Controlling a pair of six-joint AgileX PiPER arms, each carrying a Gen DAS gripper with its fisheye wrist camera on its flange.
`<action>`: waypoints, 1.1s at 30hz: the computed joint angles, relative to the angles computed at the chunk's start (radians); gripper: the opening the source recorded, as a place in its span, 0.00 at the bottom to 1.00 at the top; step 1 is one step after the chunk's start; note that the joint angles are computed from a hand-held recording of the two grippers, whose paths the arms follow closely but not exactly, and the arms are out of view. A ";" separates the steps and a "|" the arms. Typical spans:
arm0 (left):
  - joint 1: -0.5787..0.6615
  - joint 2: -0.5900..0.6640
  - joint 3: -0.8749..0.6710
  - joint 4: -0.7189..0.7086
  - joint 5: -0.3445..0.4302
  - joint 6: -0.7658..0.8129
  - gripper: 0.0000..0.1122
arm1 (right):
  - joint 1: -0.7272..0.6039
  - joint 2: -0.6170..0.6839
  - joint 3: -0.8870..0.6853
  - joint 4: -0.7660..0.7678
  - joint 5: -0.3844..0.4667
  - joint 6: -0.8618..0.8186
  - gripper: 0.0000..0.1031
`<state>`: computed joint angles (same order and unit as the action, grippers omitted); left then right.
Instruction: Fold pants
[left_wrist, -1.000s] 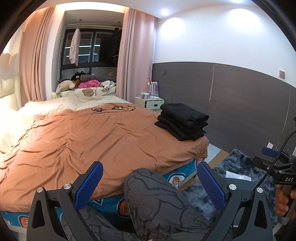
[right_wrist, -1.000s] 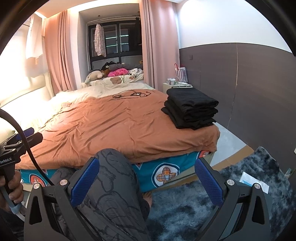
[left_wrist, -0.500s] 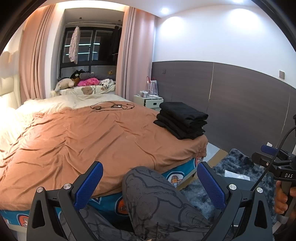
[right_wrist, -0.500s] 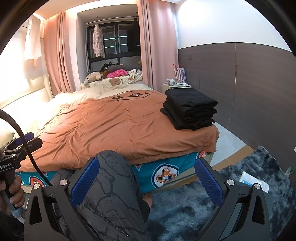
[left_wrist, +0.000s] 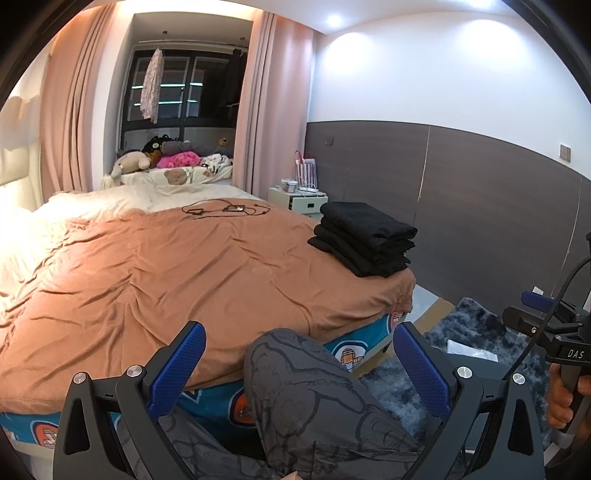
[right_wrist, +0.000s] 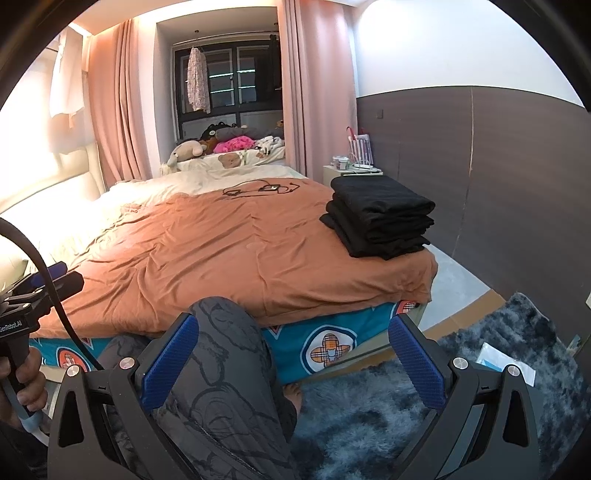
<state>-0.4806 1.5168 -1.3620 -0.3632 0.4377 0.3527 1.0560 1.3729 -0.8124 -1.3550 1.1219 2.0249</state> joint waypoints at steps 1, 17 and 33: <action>0.000 0.002 -0.002 -0.005 0.001 0.004 0.91 | 0.003 0.001 -0.002 0.000 0.003 0.000 1.00; 0.013 0.002 0.004 -0.051 0.006 0.051 0.91 | -0.005 -0.007 -0.002 0.006 0.008 -0.010 1.00; 0.018 -0.004 0.013 -0.078 0.003 0.081 0.91 | -0.017 -0.004 -0.009 0.008 -0.001 -0.029 1.00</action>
<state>-0.4630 1.5126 -1.3487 -0.4407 0.4408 0.4333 1.0386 1.3692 -0.8216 -1.3465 1.1211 1.9963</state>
